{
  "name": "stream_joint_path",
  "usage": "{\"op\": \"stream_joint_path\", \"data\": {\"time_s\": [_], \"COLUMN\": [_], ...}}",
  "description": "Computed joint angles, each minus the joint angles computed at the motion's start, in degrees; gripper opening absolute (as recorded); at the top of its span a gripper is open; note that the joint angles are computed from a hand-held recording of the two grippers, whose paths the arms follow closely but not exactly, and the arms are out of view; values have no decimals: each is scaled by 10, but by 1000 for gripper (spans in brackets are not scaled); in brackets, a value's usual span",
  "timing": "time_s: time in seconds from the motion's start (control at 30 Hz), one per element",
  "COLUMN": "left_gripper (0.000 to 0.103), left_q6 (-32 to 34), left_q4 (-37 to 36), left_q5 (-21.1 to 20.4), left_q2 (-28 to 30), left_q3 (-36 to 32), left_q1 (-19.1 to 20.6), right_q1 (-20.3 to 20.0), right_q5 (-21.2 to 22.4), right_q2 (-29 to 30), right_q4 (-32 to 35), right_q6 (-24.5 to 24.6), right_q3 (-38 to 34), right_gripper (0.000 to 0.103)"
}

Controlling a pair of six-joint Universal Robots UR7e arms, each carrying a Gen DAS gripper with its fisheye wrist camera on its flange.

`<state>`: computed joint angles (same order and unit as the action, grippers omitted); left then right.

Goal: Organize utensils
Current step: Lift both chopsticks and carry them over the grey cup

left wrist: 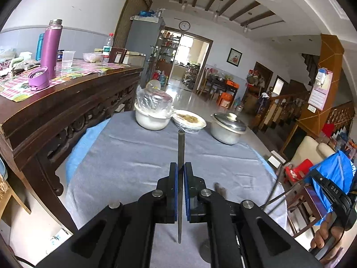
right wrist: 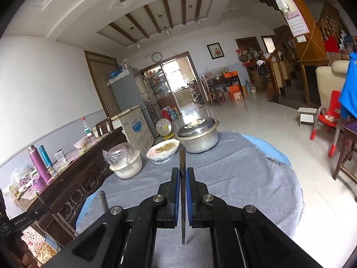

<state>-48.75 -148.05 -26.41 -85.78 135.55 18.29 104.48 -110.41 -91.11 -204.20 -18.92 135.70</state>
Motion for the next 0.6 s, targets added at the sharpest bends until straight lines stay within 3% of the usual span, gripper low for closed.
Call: {"op": "stream_joint_path", "data": {"time_s": [0.33, 0.6], "left_gripper": [5, 5], "left_q6": [-38, -26], "left_q4": [73, 67], "left_q5": [-8, -7], "left_q2": [-20, -33], "left_q3": [-9, -15], "left_q1": [-47, -77], "right_q1": [40, 74], "right_q5": [-25, -31], "right_q2": [-32, -53], "right_q4": [37, 65], "right_q6": [-27, -40], "right_q3": [3, 3], "right_gripper": [6, 6]}}
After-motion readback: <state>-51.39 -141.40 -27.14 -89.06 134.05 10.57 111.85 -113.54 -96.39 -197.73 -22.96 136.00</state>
